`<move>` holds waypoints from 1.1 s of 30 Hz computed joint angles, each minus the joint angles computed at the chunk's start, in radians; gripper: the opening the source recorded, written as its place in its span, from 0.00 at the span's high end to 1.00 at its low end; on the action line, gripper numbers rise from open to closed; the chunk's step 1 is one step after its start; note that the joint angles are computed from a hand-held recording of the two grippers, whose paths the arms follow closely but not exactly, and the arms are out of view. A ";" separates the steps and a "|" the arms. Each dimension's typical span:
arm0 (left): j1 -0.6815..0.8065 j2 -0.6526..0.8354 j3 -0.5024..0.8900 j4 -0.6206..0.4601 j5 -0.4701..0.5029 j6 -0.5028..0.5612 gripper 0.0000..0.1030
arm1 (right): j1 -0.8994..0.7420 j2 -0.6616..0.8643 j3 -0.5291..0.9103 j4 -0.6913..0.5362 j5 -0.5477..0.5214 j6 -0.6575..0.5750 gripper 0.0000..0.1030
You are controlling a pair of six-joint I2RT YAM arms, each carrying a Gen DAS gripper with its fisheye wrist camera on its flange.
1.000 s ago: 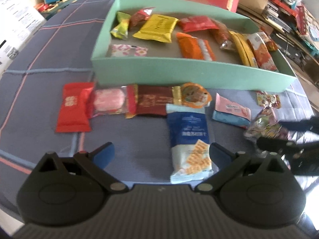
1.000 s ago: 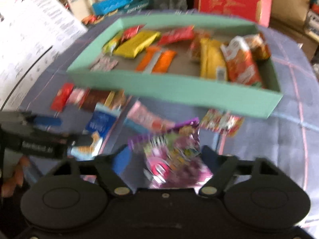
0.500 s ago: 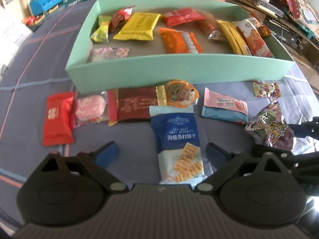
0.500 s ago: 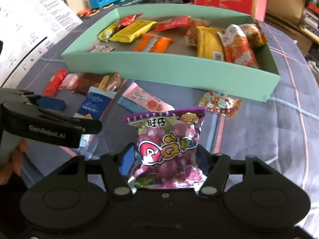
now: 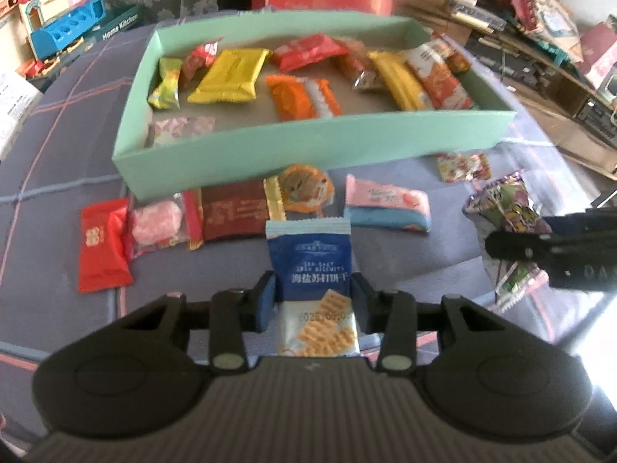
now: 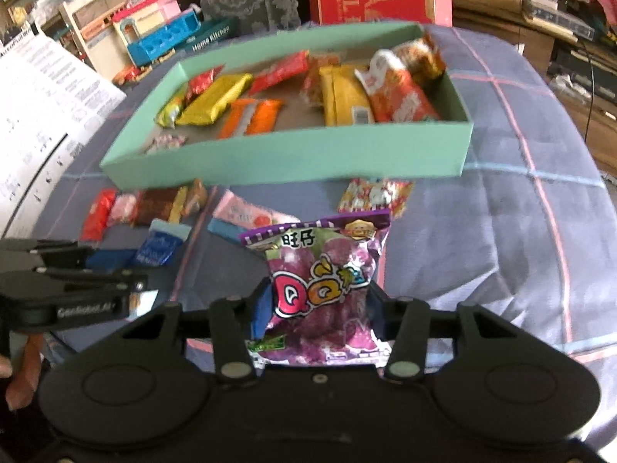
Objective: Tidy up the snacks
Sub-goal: 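Grasp the blue biscuit packet with the left tool while the right tool grasps the purple grape candy bag, then carry both snacks into the mint-green tray and open both tools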
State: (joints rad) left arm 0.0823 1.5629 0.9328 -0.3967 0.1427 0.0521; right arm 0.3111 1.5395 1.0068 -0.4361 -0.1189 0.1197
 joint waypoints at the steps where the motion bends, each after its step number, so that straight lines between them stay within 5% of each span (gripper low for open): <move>1: 0.006 -0.017 0.002 -0.010 0.013 0.001 0.61 | -0.004 -0.004 0.012 -0.004 -0.006 0.005 0.53; 6: 0.025 -0.048 0.080 -0.050 0.061 0.000 0.61 | -0.037 -0.012 0.079 -0.021 -0.040 0.025 0.53; 13: 0.017 0.090 0.332 -0.108 0.103 -0.040 0.61 | -0.112 0.079 0.286 -0.051 -0.092 0.060 0.53; 24: -0.055 0.474 0.819 -0.211 0.121 -0.142 0.61 | -0.155 0.454 0.802 -0.156 -0.086 0.073 0.53; 33: -0.084 0.671 1.017 -0.264 0.116 -0.161 0.55 | -0.146 0.788 1.261 -0.284 -0.096 0.076 0.51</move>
